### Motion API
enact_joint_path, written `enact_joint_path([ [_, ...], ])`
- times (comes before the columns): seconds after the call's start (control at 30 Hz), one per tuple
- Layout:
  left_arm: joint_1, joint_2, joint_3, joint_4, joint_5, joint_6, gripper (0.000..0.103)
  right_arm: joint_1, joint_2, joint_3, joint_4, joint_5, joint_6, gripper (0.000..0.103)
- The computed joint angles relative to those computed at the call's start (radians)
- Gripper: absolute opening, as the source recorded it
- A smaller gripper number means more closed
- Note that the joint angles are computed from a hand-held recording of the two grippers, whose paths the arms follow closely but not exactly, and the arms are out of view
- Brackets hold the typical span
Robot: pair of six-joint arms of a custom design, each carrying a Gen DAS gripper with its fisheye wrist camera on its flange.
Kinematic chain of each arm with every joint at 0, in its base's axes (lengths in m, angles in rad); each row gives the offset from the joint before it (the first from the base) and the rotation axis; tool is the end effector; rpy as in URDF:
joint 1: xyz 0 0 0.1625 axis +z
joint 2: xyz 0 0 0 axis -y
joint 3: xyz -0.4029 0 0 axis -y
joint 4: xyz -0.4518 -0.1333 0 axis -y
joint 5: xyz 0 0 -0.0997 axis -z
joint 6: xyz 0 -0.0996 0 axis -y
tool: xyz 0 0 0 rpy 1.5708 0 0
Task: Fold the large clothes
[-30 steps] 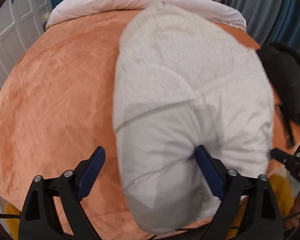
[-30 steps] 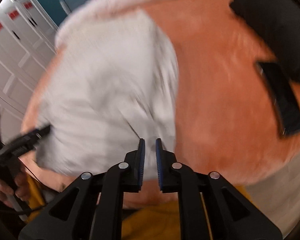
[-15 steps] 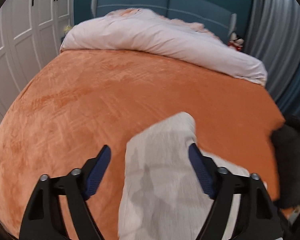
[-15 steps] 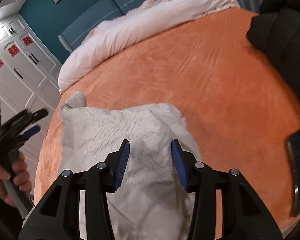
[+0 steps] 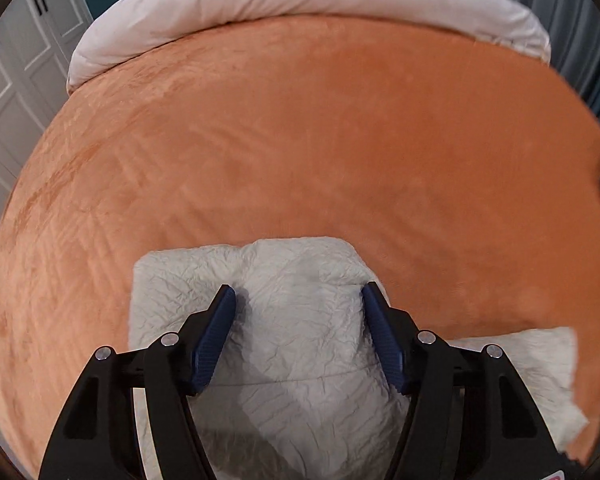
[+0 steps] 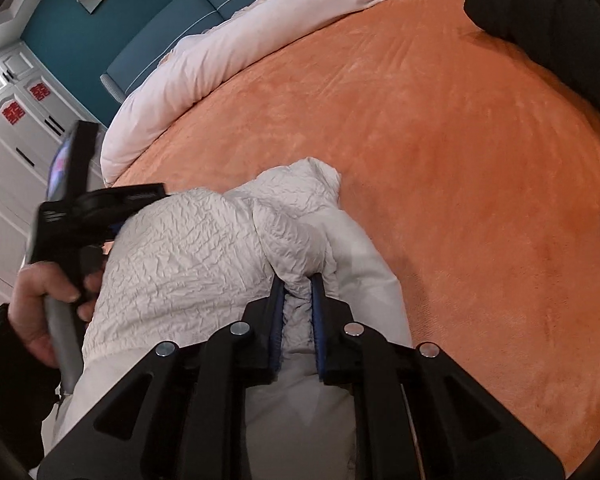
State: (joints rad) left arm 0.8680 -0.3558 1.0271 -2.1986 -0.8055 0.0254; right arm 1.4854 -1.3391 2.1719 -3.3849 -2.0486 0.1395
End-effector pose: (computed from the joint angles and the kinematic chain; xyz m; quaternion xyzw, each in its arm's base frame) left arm -0.3808 -0.7625 -0.0543 0.3379 0.8638 -0.1050 0.3588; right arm 0.0424 -0.5310 0.2541 -0.2070 -0.8390 0.4633 0.1963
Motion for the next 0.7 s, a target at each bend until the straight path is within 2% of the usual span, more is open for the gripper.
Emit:
enact_joint_path([
  [0.17, -0.009, 0.034, 0.010, -0.047, 0.093, 0.044, 0.065, 0.001, 0.013, -0.016, 0.015, -0.006, -0.003, 0.010],
  [0.23, -0.007, 0.031, 0.005, -0.047, 0.089, 0.046, 0.066, 0.004, 0.014, -0.020, 0.018, -0.013, -0.017, 0.011],
  [0.27, -0.008, 0.014, 0.015, -0.048, 0.063, 0.035, 0.066, 0.012, 0.007, -0.019, 0.026, -0.020, -0.026, 0.012],
  [0.37, -0.010, -0.105, 0.114, -0.131, -0.036, 0.016, 0.067, 0.096, -0.037, -0.018, 0.092, -0.142, -0.015, 0.018],
  [0.5, -0.022, -0.336, 0.330, -0.166, -0.167, -0.009, 0.074, 0.230, -0.091, 0.043, 0.049, -0.238, -0.097, 0.018],
  [0.57, -0.030, -0.458, 0.456, -0.162, -0.208, -0.013, 0.077, 0.279, -0.111, 0.080, 0.068, -0.254, -0.075, 0.018],
  [0.7, -0.045, -0.635, 0.669, -0.122, -0.218, -0.037, 0.077, 0.310, -0.105, 0.119, 0.141, -0.242, -0.008, 0.018],
])
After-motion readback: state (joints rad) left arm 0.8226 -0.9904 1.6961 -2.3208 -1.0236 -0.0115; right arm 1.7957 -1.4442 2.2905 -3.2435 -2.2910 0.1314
